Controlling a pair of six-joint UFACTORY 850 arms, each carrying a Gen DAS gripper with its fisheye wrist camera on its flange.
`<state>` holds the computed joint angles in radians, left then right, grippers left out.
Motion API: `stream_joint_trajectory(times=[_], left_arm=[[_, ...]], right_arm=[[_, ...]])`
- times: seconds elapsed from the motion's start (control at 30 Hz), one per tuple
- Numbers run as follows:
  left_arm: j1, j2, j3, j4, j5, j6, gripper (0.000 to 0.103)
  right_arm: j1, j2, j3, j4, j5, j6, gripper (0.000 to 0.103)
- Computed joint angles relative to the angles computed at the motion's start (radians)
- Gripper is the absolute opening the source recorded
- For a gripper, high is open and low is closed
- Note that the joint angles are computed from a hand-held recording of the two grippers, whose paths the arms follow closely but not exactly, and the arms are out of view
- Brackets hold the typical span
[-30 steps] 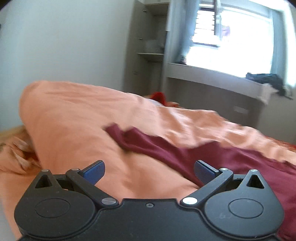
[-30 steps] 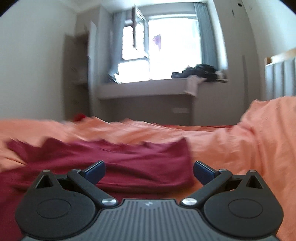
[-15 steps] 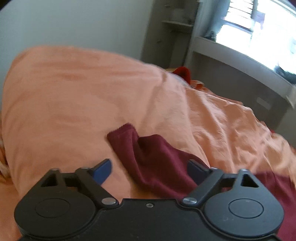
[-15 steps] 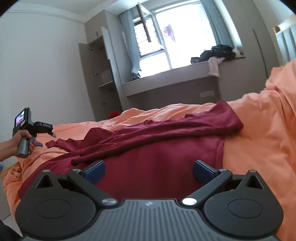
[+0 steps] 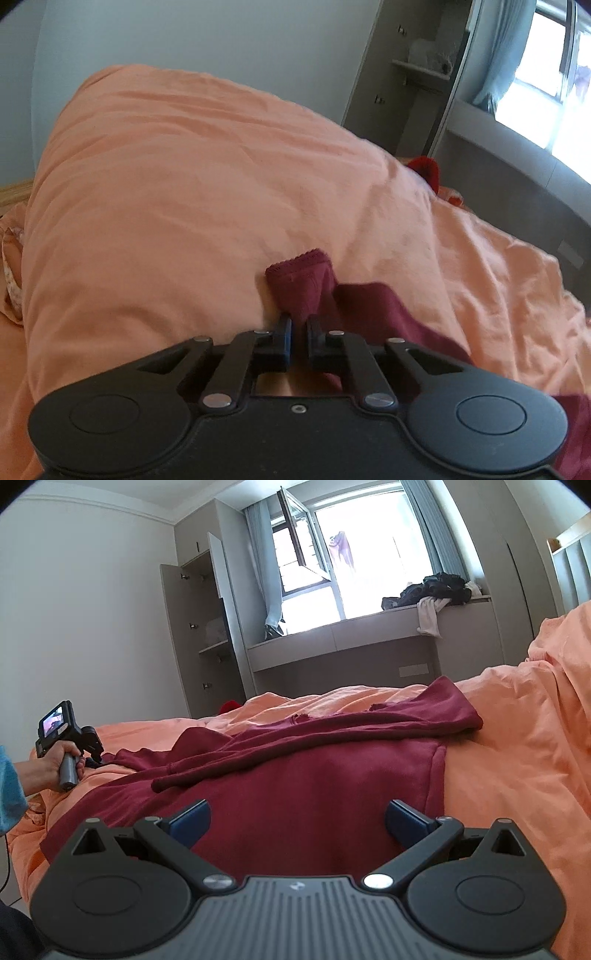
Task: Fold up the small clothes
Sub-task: 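Grasp the other sleeve cuff with the left tool and lift it, then carry the sleeve with the left tool across the sweater body and release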
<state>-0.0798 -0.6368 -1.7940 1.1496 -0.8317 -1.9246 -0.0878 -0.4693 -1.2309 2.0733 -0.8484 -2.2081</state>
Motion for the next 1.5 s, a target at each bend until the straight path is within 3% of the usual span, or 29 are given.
stream_joint_trajectory(times=[0.27, 0.57, 0.77, 1.13, 1.33, 1.43, 1.5], left_arm=[[-0.065, 0.056, 0.053, 0.345, -0.097, -0.167, 0.005], [-0.161, 0.103, 0.034, 0.677, -0.049, -0.157, 0.005], [-0.243, 0.054, -0.073, 0.803, 0.059, -0.069, 0.005], [-0.362, -0.099, -0.253, 0.919, 0.404, -0.041, 0.005], [-0.422, -0.095, -0.132, 1.019, 0.493, -0.205, 0.006], [-0.433, -0.102, -0.093, 0.935, 0.562, -0.141, 0.006], [-0.440, -0.078, -0.030, 0.973, 0.592, -0.191, 0.008]], right_arm=[[-0.016, 0.017, 0.021, 0.038, -0.013, 0.010, 0.103], [-0.046, 0.058, 0.071, 0.077, -0.067, 0.011, 0.103], [-0.065, 0.080, 0.099, 0.099, -0.092, 0.018, 0.103], [-0.115, 0.128, 0.170, 0.192, -0.092, -0.059, 0.103], [-0.138, 0.129, 0.185, 0.214, -0.091, -0.055, 0.103], [-0.144, 0.125, 0.181, 0.204, -0.088, -0.036, 0.103], [-0.147, 0.117, 0.173, 0.190, -0.090, -0.017, 0.103]])
